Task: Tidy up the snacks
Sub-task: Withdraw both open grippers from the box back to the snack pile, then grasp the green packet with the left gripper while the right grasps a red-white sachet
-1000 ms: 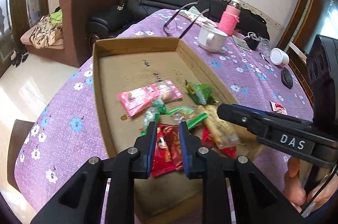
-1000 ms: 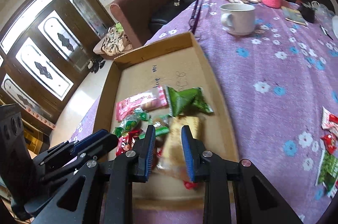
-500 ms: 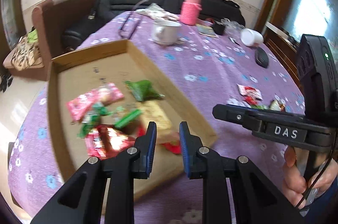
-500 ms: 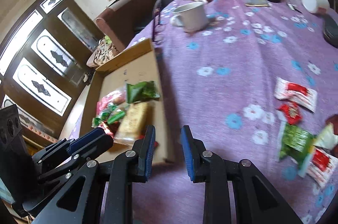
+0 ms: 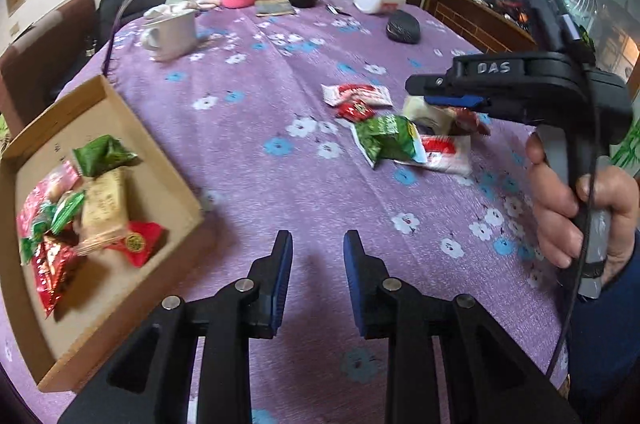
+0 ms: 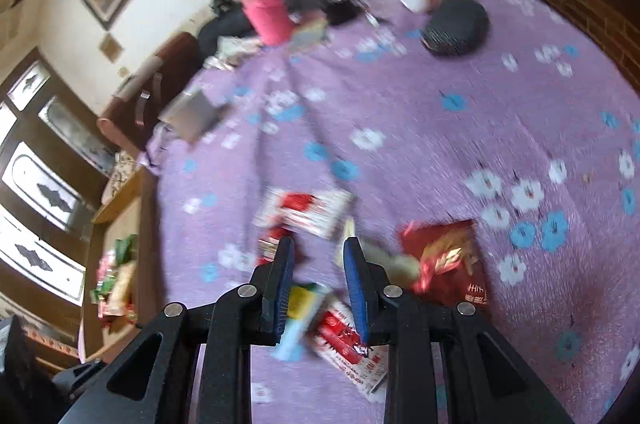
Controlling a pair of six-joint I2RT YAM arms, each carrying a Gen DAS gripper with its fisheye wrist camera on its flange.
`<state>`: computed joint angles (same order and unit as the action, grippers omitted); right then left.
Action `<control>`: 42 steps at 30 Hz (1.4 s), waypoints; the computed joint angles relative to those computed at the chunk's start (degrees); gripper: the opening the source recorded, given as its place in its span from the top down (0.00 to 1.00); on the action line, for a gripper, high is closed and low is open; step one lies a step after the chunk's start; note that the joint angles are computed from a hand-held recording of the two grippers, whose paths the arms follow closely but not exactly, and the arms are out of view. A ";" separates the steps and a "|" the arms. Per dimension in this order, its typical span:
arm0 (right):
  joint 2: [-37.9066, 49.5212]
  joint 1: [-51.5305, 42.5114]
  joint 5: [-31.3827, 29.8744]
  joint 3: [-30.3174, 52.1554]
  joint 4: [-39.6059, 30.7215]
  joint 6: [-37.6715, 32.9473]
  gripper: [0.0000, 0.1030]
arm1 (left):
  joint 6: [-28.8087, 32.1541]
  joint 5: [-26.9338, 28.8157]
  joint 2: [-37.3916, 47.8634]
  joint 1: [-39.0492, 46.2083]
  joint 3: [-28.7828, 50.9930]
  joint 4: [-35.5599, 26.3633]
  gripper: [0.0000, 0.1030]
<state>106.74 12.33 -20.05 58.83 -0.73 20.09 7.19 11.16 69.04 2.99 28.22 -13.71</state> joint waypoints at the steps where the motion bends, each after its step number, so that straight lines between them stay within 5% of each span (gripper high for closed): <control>1: 0.96 -0.20 -1.07 0.81 -1.09 -0.19 0.74 | -0.27 -0.42 0.38 -0.40 0.17 0.15 0.75; 8: 6.85 -1.41 -23.16 6.88 -9.56 -5.30 0.73 | -0.47 -0.30 1.70 1.30 1.39 -0.48 0.70; 13: 2.66 -1.05 -13.02 4.07 -7.48 -4.33 0.73 | -1.12 1.08 3.37 1.81 3.13 -0.84 0.59; 24: 3.83 -4.12 -9.56 5.02 -10.72 -2.91 0.69 | -7.88 6.10 11.95 -1.47 10.84 -2.30 0.48; 29: 4.56 -4.81 -12.76 3.97 -8.45 -1.32 0.67 | -11.20 6.39 17.04 -3.12 15.06 -2.80 0.46; 34: 8.39 -6.11 -24.80 6.25 -10.38 -0.22 0.66 | -13.23 4.06 20.85 -5.02 18.12 -2.46 0.45; 42: 3.08 -6.66 -18.09 2.59 -7.41 1.10 0.65 | -14.35 1.82 27.70 -7.27 22.14 -0.89 0.45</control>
